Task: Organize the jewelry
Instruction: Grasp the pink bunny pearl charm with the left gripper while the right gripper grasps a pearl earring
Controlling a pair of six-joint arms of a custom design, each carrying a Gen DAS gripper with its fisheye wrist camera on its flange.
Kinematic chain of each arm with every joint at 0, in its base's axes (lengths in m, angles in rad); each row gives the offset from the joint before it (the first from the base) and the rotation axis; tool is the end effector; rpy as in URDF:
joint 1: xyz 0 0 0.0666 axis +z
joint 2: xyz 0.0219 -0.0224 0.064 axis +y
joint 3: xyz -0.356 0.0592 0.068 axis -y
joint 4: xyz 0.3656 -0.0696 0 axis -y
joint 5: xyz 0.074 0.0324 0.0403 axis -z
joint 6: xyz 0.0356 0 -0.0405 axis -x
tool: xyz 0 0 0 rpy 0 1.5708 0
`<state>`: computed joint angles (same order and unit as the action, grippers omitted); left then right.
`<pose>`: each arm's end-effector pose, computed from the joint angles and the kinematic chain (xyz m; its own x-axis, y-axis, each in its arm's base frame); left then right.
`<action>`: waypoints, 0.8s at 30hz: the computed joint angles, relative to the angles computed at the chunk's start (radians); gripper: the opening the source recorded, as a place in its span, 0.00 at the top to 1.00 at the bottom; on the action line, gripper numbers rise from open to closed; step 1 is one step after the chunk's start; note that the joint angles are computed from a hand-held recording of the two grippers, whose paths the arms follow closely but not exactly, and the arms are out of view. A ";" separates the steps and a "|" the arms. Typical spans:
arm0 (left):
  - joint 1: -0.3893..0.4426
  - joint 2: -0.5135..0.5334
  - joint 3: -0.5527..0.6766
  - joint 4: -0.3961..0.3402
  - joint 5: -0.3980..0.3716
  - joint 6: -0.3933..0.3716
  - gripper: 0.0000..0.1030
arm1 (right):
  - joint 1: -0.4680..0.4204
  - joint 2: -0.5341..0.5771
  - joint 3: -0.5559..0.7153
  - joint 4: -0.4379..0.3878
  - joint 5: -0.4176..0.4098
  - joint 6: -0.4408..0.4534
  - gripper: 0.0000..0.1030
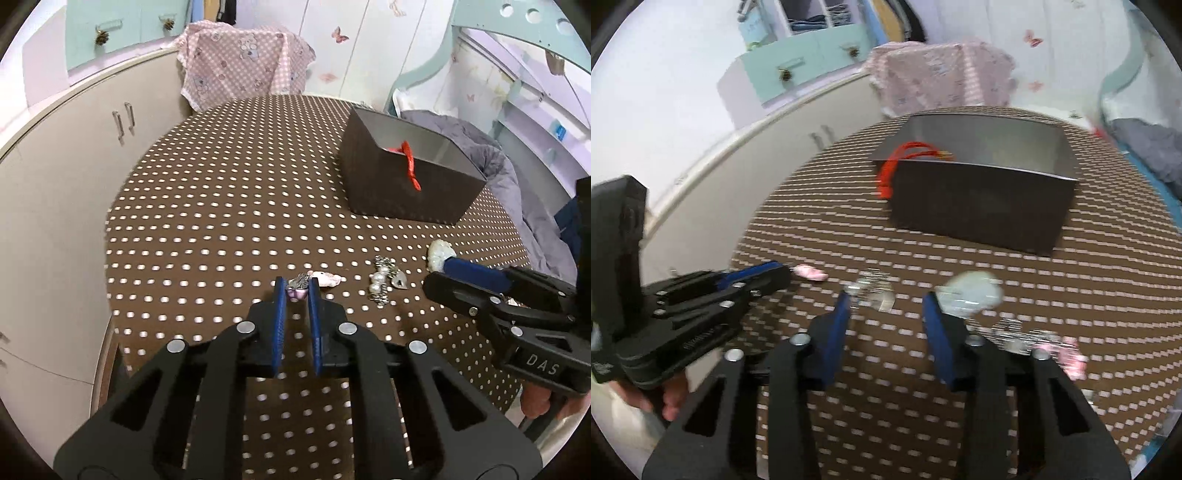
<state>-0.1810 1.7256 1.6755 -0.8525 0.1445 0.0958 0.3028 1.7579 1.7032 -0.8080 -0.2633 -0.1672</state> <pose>0.5662 -0.1092 0.3677 -0.7940 0.0491 -0.6059 0.1908 0.9665 -0.1718 0.5608 0.1845 0.3653 -0.7897 -0.0784 -0.6084 -0.3226 0.8967 0.3032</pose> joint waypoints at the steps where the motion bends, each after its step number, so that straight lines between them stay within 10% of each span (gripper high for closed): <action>1: 0.005 -0.006 -0.009 0.009 0.006 0.003 0.88 | 0.004 0.007 0.012 -0.003 -0.021 -0.002 0.68; 9: 0.025 -0.009 -0.030 0.027 0.030 -0.001 0.88 | 0.048 0.119 0.177 -0.120 0.038 -0.012 0.78; 18: 0.034 -0.009 -0.043 0.047 0.046 -0.012 0.88 | 0.115 0.132 0.185 -0.147 0.305 0.052 0.94; 24: 0.039 -0.015 -0.050 0.068 0.068 -0.008 0.88 | 0.075 0.104 0.145 -0.138 0.209 0.007 0.94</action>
<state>-0.1423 1.7101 1.6254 -0.7850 0.2124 0.0881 0.3777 1.8615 1.8486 -0.9456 -0.0547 -0.1601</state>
